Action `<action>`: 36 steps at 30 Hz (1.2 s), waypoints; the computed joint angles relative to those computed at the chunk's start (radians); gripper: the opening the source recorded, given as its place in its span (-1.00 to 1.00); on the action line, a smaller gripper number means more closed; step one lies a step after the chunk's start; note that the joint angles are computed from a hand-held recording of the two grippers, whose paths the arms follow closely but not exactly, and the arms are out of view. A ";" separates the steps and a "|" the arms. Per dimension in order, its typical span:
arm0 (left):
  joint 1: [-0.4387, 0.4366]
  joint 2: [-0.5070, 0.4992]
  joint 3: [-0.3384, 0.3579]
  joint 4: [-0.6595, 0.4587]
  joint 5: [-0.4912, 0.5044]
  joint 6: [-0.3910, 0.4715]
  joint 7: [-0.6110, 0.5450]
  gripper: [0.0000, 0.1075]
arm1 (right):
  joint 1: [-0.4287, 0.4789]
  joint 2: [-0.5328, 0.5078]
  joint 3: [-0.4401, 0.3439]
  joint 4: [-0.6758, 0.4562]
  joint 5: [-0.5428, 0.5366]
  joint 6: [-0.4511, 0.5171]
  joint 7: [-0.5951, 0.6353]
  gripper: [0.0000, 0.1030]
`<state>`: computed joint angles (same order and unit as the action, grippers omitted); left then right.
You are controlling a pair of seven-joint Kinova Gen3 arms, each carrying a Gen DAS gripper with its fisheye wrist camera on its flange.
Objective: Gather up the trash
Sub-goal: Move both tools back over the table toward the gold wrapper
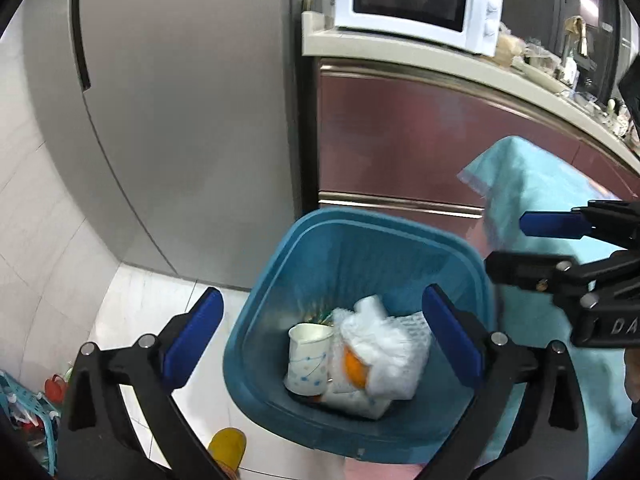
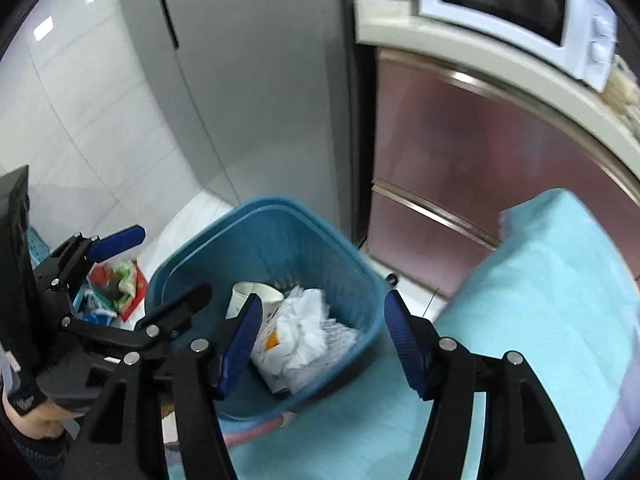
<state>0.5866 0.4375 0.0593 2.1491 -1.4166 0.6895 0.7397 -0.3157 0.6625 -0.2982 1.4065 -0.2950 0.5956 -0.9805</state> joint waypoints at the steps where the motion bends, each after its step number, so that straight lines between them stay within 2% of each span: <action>1: 0.004 -0.008 0.006 -0.014 0.019 0.010 -0.024 0.81 | 0.029 -0.022 -0.018 0.029 -0.016 -0.016 0.018 0.20; 4: 0.035 -0.031 0.011 -0.048 0.038 0.053 -0.057 0.82 | 0.159 -0.073 -0.094 0.100 -0.074 -0.078 0.101 0.27; 8: 0.091 -0.053 0.035 -0.114 0.042 0.119 -0.100 0.82 | 0.344 -0.149 -0.175 0.208 -0.218 -0.160 0.264 0.36; 12: 0.131 -0.049 0.057 -0.190 0.021 0.128 -0.126 0.82 | 0.530 -0.228 -0.243 0.308 -0.364 -0.231 0.426 0.53; 14: 0.149 -0.029 0.064 -0.246 0.014 0.115 -0.165 0.82 | 0.622 -0.266 -0.263 0.359 -0.428 -0.280 0.508 0.60; 18: 0.237 0.048 -0.011 -0.400 0.048 0.007 -0.291 0.82 | 0.792 -0.266 -0.288 0.387 -0.521 -0.324 0.651 0.74; 23: 0.222 0.184 0.061 -0.620 0.124 -0.035 -0.495 0.82 | 0.843 -0.199 -0.197 0.335 -0.506 -0.315 0.645 0.84; 25: 0.202 0.244 0.118 -0.713 0.140 -0.042 -0.576 0.82 | 0.830 -0.173 -0.149 0.309 -0.472 -0.306 0.609 0.85; 28: 0.156 0.333 0.229 -0.851 0.164 0.000 -0.698 0.82 | 0.836 -0.139 -0.124 0.290 -0.442 -0.297 0.577 0.87; 33: 0.188 0.436 0.218 -1.048 0.303 0.015 -0.901 0.82 | 0.835 -0.087 -0.122 0.252 -0.388 -0.280 0.520 0.87; 36: 0.216 0.488 0.172 -1.147 0.397 0.017 -1.023 0.82 | 0.845 -0.053 -0.134 0.213 -0.368 -0.246 0.501 0.86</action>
